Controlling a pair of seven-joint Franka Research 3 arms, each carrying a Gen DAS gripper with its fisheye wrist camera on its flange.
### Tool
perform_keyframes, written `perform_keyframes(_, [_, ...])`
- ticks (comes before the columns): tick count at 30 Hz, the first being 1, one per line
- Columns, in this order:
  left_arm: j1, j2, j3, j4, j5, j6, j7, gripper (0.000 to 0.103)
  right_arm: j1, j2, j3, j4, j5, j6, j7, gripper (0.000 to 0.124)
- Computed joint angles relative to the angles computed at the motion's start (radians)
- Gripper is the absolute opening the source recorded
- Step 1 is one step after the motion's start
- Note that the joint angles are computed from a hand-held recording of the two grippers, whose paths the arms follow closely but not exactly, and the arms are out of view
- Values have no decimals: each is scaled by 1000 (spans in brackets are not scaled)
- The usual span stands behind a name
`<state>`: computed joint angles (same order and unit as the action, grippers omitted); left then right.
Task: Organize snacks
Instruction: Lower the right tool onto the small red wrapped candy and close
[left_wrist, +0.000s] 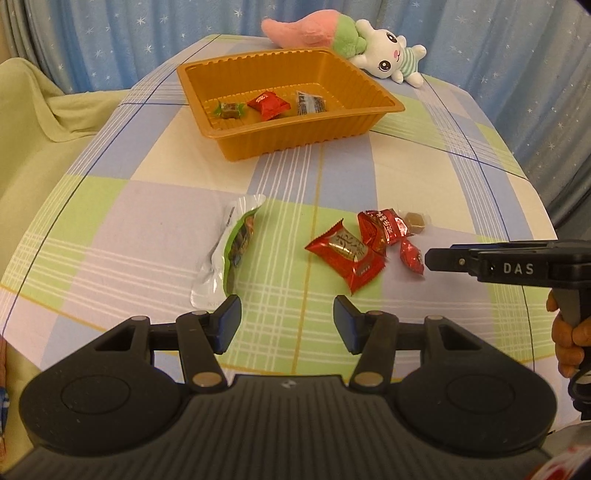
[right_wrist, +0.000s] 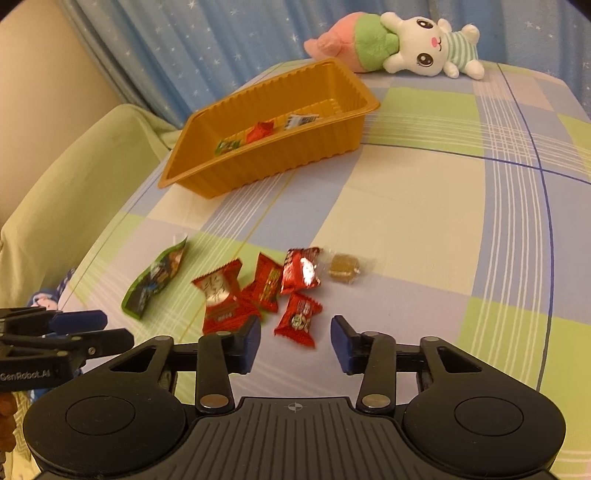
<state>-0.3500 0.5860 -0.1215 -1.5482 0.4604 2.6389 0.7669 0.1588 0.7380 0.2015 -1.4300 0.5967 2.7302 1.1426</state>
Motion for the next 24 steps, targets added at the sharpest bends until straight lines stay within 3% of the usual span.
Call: perform_keyframes(24, [88,46,-28,61,-99,3,198,52,88,92,-81,107,-169,-6,260,26])
